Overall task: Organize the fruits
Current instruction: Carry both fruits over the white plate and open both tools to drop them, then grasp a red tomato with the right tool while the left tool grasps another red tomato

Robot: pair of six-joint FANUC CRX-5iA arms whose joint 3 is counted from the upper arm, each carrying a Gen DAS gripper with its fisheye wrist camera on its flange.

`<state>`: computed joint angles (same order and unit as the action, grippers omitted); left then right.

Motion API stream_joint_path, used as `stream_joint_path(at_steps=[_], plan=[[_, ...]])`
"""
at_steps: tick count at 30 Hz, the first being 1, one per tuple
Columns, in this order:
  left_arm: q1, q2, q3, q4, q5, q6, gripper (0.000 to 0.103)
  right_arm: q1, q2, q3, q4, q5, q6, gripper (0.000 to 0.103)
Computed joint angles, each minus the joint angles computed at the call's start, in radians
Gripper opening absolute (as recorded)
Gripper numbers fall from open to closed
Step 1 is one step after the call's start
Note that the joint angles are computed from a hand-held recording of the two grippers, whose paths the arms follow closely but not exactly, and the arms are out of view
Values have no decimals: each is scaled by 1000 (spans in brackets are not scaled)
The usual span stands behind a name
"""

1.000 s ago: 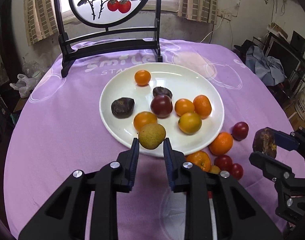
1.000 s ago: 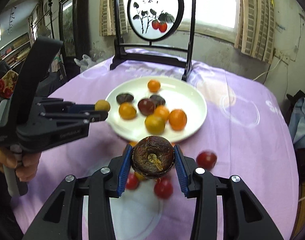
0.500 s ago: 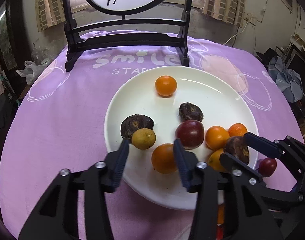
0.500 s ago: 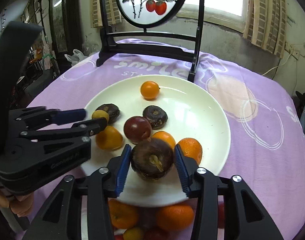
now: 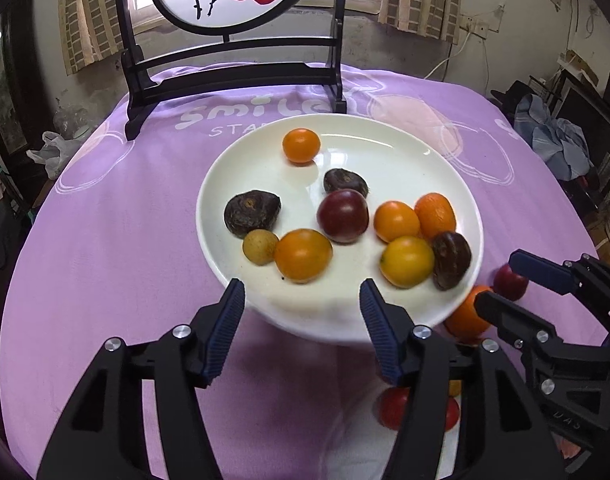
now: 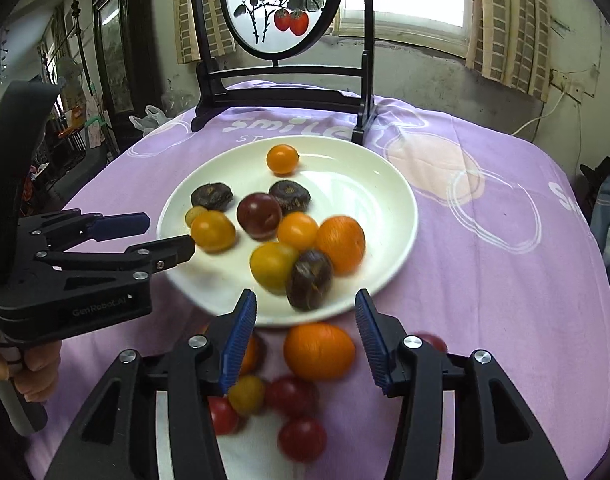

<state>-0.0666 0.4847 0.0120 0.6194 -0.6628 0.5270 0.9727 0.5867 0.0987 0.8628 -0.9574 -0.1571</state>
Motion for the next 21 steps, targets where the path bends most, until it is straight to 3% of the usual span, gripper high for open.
stream_joint_path(at_steps=[12,21], plan=[[28,-128,-223,92,9,-207,64,90,-34,-81,-83,-21,-42,52],[49,-124,-243,71,-10,-222,64,83,4,-40,-157,-26,11,52]])
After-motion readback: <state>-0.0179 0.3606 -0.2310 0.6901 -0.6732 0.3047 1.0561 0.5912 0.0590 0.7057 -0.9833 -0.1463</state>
